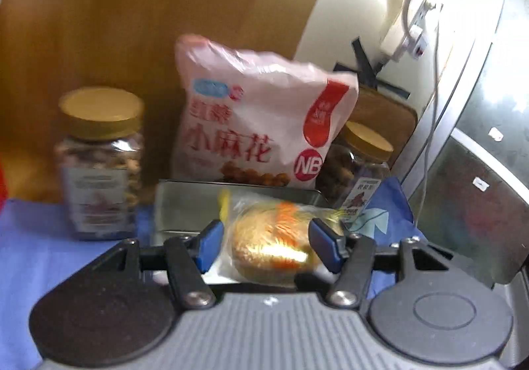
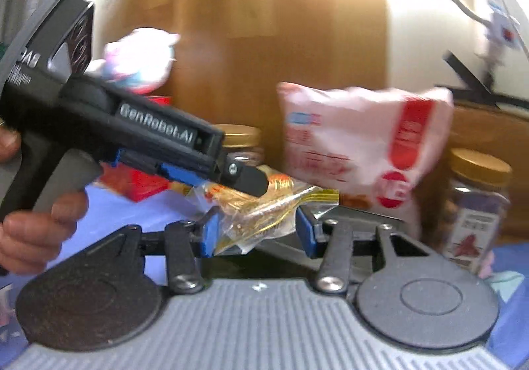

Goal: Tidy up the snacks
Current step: 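Lower the pastry into the open dark tin and open the left tool, then grasp the pink rectangular box with the left tool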

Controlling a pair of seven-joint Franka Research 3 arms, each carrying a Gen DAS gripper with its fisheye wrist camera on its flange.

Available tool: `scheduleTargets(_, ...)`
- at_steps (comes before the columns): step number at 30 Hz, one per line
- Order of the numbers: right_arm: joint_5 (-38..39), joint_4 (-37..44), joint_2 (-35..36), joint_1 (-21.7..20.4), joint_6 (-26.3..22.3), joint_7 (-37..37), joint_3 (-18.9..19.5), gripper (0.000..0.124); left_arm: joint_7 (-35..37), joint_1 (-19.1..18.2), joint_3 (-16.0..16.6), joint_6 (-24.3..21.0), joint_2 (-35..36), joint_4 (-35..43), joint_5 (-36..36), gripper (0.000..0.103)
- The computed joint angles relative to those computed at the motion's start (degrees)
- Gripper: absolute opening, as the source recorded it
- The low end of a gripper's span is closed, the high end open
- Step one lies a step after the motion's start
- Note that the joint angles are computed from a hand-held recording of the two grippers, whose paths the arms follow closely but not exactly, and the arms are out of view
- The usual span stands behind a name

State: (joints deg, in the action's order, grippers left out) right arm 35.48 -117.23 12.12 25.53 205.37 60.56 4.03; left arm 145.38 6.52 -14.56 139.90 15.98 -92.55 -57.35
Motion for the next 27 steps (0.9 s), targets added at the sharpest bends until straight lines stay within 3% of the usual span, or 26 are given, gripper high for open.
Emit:
scheduleTargets(5,8.4,3.13,2.77,2.97,-1.61,-7.04,-4.79,0.051,-6.0,-2.1,-1.22,1.49,6.17,5.17,6.5,0.057)
scheduleTargets(8,11.39,4.26,4.65,3.44,1.25,-9.0,-5.05,0.067,-6.27,-1.46,-2.79,3.05,6.25,4.6,7.33,0.062)
scheduleTargets(11,7.61,0.36,2.73,-0.05,4.82,-4.04,-1.76,0.068,-3.68,0.18,-4.1,3.08,4.2,2.51,5.05,0.063)
scheduleTargets(14,2.19,-4.53,-0.72,-3.58,6.67,4.6,0.95,0.068,2.08,2.91,-4.21,0.46,0.19,-1.23,-2.11,0.066)
scheduleTargets(18,-12.04,-14.93,-7.06,-8.76,8.0,24.69,2.82,0.062,5.14,4.01,-0.89,-2.86,-4.95,-6.66,-7.99,0.066)
scheduleTargets(20,-14.95,-17.91,-8.76,-9.05,6.83,29.86,2.4,0.056,4.78,3.6,1.06,-4.4,-6.67,-8.97,-8.26,0.066)
scheduleTargets(23,-9.93,-19.11,-9.2,-7.26,4.3,26.59,1.92,0.049,2.68,1.99,3.41,-7.68,-7.31,-10.21,-6.56,0.066)
scheduleTargets(24,-6.15,-18.63,-8.9,-6.36,3.33,23.93,1.83,0.048,2.05,1.25,3.84,-7.84,-7.33,-10.48,-5.78,0.066)
scheduleTargets(27,-4.47,-17.95,-7.6,-6.22,2.21,24.71,1.31,0.048,-0.43,-1.05,4.23,-5.91,-6.6,-10.94,-2.45,0.066)
